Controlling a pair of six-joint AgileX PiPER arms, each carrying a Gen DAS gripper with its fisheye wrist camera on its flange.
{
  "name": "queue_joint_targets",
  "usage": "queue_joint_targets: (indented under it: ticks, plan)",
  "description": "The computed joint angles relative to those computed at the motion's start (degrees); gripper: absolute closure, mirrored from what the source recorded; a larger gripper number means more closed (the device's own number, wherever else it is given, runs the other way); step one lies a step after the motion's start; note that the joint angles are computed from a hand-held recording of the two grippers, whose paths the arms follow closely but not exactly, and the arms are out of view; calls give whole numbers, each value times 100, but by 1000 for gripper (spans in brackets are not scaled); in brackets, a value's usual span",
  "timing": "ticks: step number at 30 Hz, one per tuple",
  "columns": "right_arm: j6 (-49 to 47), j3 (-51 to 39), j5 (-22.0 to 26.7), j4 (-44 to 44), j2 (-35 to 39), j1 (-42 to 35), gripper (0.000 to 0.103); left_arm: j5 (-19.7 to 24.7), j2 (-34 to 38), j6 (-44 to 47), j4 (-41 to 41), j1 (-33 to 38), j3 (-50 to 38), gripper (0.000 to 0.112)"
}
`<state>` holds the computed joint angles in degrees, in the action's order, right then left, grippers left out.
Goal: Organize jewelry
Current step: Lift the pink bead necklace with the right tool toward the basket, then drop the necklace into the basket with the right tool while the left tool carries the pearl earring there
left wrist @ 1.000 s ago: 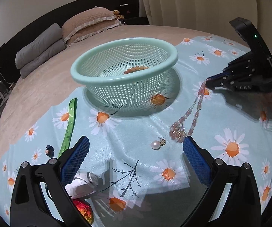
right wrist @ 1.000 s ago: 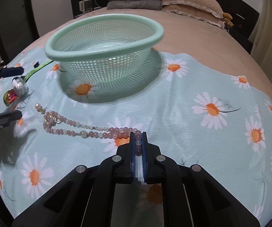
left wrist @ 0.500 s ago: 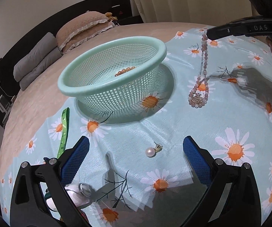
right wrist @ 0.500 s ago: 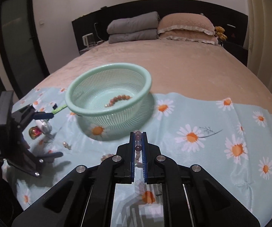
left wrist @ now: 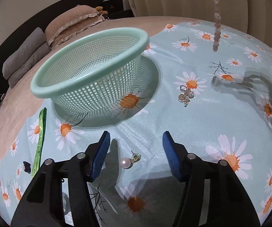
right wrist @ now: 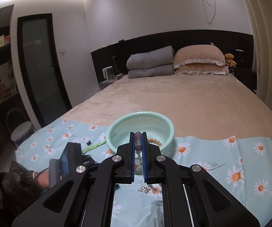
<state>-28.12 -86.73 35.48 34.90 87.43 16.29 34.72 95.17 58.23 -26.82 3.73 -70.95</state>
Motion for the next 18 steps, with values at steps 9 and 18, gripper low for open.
queue_joint_targets:
  ticks: [9, 18]
  plan:
    - [443, -124, 135, -289, -154, 38, 97, 577, 114, -374, 77, 231, -244, 85]
    - [929, -389, 183, -850, -6, 296, 97, 918, -192, -404, 223, 327, -104, 100]
